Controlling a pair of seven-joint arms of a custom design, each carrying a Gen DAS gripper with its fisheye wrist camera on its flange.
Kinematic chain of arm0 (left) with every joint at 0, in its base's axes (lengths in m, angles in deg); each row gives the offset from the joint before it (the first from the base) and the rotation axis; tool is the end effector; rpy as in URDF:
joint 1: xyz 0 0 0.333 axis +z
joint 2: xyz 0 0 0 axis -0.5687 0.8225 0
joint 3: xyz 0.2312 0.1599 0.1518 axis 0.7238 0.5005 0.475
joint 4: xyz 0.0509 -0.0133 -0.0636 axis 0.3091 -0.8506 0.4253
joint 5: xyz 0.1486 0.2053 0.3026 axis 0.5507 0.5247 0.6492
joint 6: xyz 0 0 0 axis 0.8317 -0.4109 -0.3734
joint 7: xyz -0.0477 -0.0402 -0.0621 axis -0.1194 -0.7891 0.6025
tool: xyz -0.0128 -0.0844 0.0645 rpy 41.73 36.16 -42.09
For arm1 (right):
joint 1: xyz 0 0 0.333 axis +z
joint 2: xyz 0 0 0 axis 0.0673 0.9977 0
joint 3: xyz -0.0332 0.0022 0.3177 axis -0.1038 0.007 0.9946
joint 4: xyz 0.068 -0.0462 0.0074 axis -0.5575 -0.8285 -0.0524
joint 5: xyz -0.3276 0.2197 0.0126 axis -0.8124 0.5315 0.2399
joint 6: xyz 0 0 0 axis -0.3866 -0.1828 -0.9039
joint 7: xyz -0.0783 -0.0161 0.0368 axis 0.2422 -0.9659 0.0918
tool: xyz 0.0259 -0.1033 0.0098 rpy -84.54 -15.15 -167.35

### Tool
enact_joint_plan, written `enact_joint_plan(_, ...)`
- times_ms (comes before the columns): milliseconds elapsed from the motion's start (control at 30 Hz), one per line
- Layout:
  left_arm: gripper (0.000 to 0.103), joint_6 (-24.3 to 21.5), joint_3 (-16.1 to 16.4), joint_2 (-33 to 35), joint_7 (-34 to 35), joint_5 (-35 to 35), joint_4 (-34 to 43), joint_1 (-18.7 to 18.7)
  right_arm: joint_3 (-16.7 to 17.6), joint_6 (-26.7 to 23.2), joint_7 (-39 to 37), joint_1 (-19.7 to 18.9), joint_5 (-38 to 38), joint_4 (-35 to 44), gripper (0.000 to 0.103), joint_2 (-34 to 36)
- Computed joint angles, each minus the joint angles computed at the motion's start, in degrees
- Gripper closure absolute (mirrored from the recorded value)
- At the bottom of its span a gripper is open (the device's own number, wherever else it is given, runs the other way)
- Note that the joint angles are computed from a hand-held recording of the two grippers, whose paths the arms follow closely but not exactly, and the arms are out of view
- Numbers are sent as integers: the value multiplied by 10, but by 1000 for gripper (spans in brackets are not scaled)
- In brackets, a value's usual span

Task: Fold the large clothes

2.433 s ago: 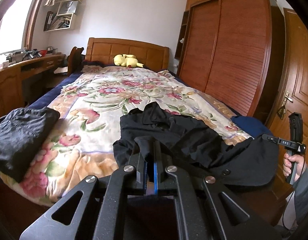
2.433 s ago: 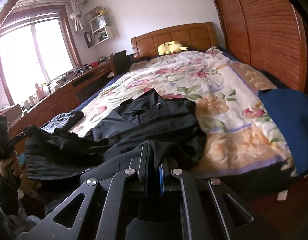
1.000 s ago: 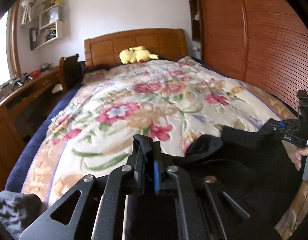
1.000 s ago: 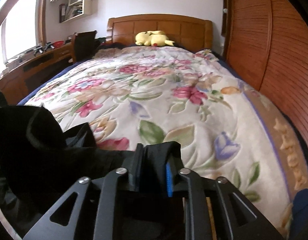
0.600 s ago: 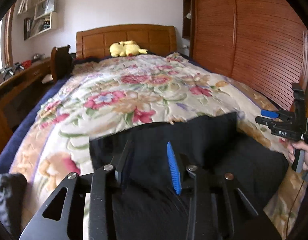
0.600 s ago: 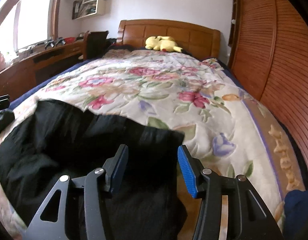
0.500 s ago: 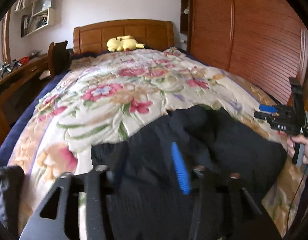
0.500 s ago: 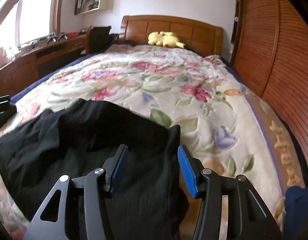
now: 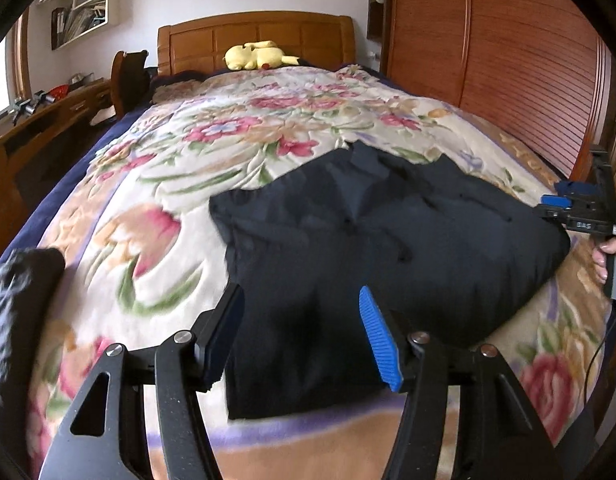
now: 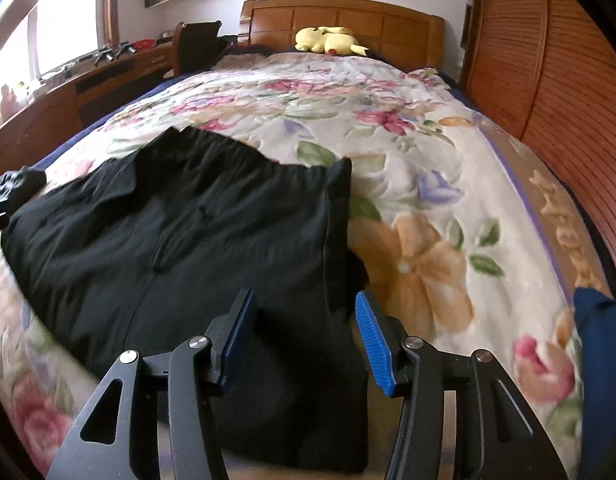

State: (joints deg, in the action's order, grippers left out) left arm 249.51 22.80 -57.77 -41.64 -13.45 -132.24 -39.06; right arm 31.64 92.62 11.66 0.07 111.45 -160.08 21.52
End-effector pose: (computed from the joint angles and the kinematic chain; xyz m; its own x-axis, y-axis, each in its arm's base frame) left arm 0.5839 -0.1509 0.4764 0.1136 -0.9929 0.0352 -0.6493 -0.1010 -0.7538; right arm 0.6921 -0.0282 0.5632 0.6156 -0.7855 0.0627 -0.4657 -0.4269 -0.7752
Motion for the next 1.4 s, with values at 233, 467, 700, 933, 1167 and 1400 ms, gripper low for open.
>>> enact_joint_plan(233, 42, -9, -2, -18, -22, 10, -41, 5, -10, 10, -44, -11, 49, -61, 42, -36)
enact_joint_plan(467, 42, -9, -2, -21, -36, 6, -58, 14, -14, 2, -24, -12, 57, -59, 36, -19)
enact_joint_plan(700, 42, -2, 0, -17, -52, 6, -71, 19, -8, 20, -41, -14, 78, -83, 35, -24)
enact_joint_plan(933, 41, -11, 0, -16, -84, 34, -72, 17, -12, 9, -38, -12, 74, -79, 35, -17)
enact_joint_plan(1167, 41, -17, -1, -16, -89, 41, -70, 16, -11, -26, -10, -19, 58, -53, 35, -1)
enact_joint_plan(1400, 52, 4, 0, -14, -71, 21, -73, 19, -10, -49, 6, -23, 43, -37, 40, 9)
